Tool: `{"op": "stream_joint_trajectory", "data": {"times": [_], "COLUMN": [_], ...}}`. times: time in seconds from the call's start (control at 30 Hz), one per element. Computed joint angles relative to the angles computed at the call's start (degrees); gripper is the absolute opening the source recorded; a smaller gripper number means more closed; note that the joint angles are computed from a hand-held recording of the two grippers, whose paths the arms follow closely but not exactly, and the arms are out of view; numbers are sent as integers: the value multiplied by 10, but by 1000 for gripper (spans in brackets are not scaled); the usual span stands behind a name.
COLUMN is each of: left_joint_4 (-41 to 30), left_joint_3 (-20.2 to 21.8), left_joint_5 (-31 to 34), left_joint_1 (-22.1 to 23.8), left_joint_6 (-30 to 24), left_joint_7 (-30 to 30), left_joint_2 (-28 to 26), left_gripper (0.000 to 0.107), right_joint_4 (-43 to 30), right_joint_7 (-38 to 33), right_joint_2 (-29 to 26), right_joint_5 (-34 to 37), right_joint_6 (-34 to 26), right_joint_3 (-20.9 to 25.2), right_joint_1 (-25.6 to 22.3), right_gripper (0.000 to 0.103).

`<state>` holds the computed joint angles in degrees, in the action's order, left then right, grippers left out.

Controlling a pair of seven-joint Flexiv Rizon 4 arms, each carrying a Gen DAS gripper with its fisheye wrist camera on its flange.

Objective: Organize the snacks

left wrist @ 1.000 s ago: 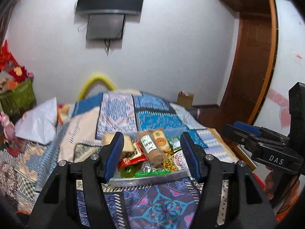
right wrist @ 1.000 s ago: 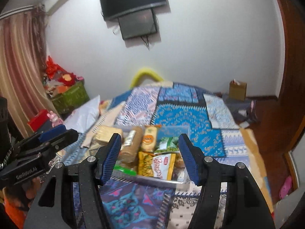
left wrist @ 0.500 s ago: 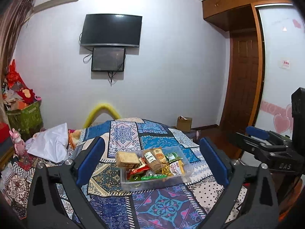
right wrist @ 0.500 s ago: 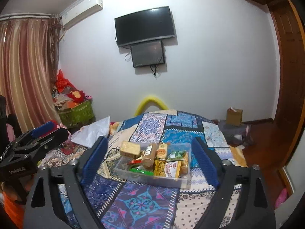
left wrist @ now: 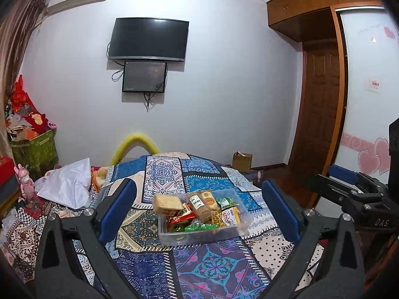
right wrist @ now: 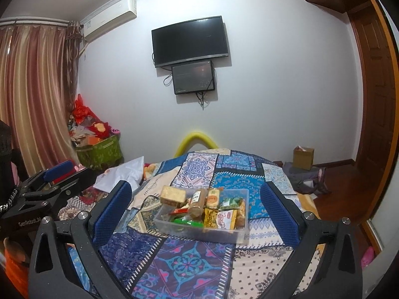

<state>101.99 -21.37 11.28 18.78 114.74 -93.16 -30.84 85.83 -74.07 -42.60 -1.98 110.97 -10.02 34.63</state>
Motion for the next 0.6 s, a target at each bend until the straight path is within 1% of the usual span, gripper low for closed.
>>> {"op": "stream_joint_trajectory", "data": {"times": [0.6], "left_joint_4": [-7], "left_joint_3": [-11], "left_joint_5": [-4], "left_joint_1": [5], "left_joint_6": [-10], "left_joint_7": [10], "left_joint_2": [-9], "left_gripper": [102], "right_joint_4": [17], "right_joint_7": [-10], "right_joint_2": [12], "right_joint_5": [2], "right_joint_6": [2], "right_joint_3": [2], "right_joint_1": [3], "right_gripper": [103]}}
